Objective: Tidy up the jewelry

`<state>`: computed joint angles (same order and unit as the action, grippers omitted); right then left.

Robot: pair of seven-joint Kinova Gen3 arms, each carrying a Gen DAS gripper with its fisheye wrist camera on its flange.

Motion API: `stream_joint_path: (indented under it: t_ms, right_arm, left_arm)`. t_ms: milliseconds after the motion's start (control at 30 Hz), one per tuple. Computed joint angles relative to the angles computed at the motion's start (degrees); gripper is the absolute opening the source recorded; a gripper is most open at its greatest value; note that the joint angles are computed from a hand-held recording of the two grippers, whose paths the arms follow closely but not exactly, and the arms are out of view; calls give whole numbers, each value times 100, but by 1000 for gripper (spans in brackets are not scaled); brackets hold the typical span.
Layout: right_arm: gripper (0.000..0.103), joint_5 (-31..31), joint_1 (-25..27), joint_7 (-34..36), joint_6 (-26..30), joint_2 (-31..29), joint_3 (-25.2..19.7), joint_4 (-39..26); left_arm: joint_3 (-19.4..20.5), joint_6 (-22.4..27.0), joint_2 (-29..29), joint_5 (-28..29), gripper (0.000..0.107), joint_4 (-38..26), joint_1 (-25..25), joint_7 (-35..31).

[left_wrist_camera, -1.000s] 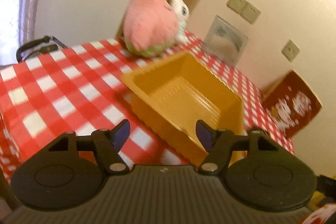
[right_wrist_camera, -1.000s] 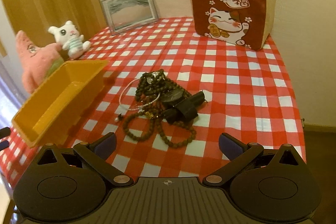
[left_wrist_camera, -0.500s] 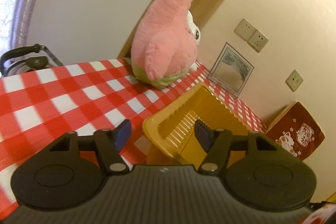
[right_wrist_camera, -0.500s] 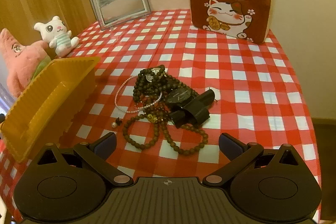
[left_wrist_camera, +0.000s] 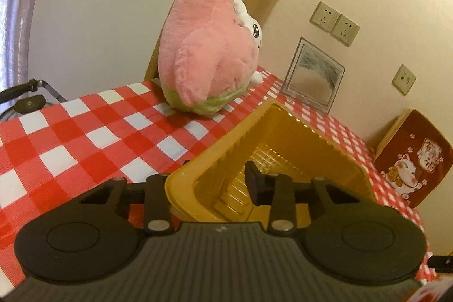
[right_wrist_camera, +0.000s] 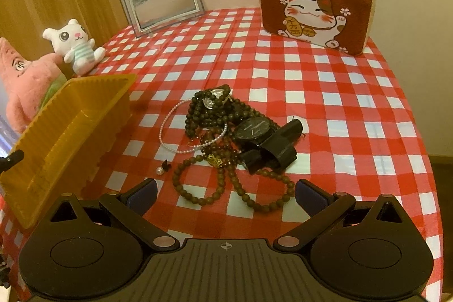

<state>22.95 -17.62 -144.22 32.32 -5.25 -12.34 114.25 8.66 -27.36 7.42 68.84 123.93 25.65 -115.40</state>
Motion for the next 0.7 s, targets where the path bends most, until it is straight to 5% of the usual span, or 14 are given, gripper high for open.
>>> stream_joint_path:
  t_ms: [67,367,700]
  right_arm:
    - [103,38,-8,-33,5,24,-18,-21]
    - [102,490,-126,-198,-228,85,-88,23]
    - [59,562,-359,519,-984,452,22,6]
  left_arm:
    - [-4,1,20,155,20,-45,21,-229]
    - [257,-1053,157,618,17,-171,447,-1023]
    - [411,-1572,329,830,17,-439,682,-1558]
